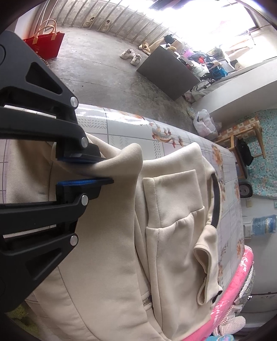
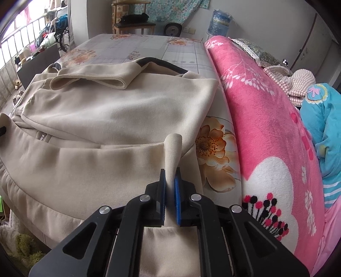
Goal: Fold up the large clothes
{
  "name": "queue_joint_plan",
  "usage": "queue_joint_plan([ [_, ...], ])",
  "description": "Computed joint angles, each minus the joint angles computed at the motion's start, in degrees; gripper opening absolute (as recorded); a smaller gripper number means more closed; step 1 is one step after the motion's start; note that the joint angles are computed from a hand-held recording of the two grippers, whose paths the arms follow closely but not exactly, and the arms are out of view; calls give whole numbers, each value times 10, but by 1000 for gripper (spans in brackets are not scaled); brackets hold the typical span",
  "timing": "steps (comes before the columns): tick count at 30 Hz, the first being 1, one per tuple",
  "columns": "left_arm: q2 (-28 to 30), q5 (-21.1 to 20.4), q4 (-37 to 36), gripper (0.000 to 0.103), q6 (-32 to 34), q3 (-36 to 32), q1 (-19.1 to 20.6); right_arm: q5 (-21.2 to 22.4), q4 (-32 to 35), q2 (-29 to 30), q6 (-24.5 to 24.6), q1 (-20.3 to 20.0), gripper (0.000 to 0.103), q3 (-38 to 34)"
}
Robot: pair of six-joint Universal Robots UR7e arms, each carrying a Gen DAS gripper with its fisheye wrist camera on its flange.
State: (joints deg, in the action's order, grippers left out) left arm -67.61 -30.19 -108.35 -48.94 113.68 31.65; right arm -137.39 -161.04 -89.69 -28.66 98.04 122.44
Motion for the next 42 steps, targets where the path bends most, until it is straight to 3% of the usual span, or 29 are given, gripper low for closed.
queue_joint_plan([
  [5,-54,24,-69,5,24,59,-45,6,-36,-38,10,22,6,25],
  [10,-115,7,-95,5,3,83,-86,6,-67,-84,28,64,6,48],
  [15,-134,17,-165,4,39,81,-98,3,-105,-87,23,97,6,40],
  [21,-74,31,-351,4,220,34,-52,40,-158,-38,-44,94,6,-23],
  [26,28,28,-495,4,409,-67,11,106,-169,36,-85,56,6,-118],
  [29,87,19,-498,4,459,-142,52,148,-126,85,-61,21,6,-188],
  [31,124,8,-463,5,456,-191,82,158,-106,124,-49,-1,6,-229],
  [35,179,-42,-312,11,364,-278,143,153,-23,194,0,-46,8,-297],
  [37,200,-29,-239,11,321,-306,159,121,2,224,18,-61,16,-316],
  [39,194,-42,-248,14,321,-301,164,111,7,226,28,-70,19,-314],
  [42,159,-46,-294,15,325,-264,156,131,-24,189,26,-69,19,-281],
])
